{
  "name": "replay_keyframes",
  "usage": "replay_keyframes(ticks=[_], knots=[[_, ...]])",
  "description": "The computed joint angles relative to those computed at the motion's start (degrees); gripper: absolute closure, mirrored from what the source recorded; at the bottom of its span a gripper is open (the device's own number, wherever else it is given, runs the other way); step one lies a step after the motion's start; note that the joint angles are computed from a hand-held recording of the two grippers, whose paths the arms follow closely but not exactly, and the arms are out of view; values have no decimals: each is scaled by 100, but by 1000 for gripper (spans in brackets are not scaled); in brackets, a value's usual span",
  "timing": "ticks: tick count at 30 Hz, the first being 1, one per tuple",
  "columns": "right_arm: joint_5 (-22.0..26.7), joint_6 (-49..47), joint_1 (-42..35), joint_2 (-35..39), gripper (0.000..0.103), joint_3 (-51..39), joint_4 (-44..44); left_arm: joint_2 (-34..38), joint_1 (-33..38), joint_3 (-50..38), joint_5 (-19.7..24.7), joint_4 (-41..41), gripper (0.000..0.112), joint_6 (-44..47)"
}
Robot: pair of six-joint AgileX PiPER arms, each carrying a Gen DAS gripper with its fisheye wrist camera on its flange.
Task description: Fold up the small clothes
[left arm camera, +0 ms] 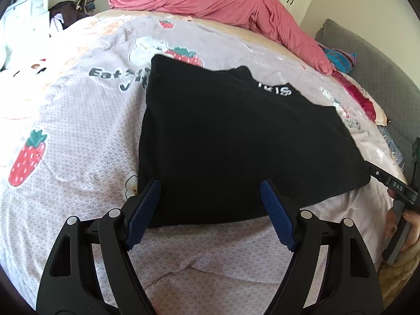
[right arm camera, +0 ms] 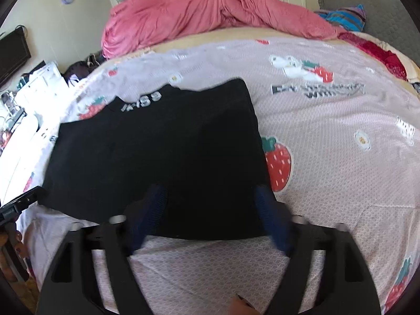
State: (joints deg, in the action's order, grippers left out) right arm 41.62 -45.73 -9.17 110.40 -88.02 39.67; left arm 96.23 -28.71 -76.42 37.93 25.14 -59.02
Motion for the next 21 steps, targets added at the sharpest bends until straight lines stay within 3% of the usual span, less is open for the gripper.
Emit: replay_keyframes(ticks=[7,13,21], knots=[[-231,-739,18,-342,12,374,668,-228,-50,91,-77,259,30,-308],[-417,-1071,174,-469,6,599,828,-206,-157,-13,259,656,19,-613],[-462,-1644,320,-674,5,895,1239,-335,-111,68,459,801,19,-728]])
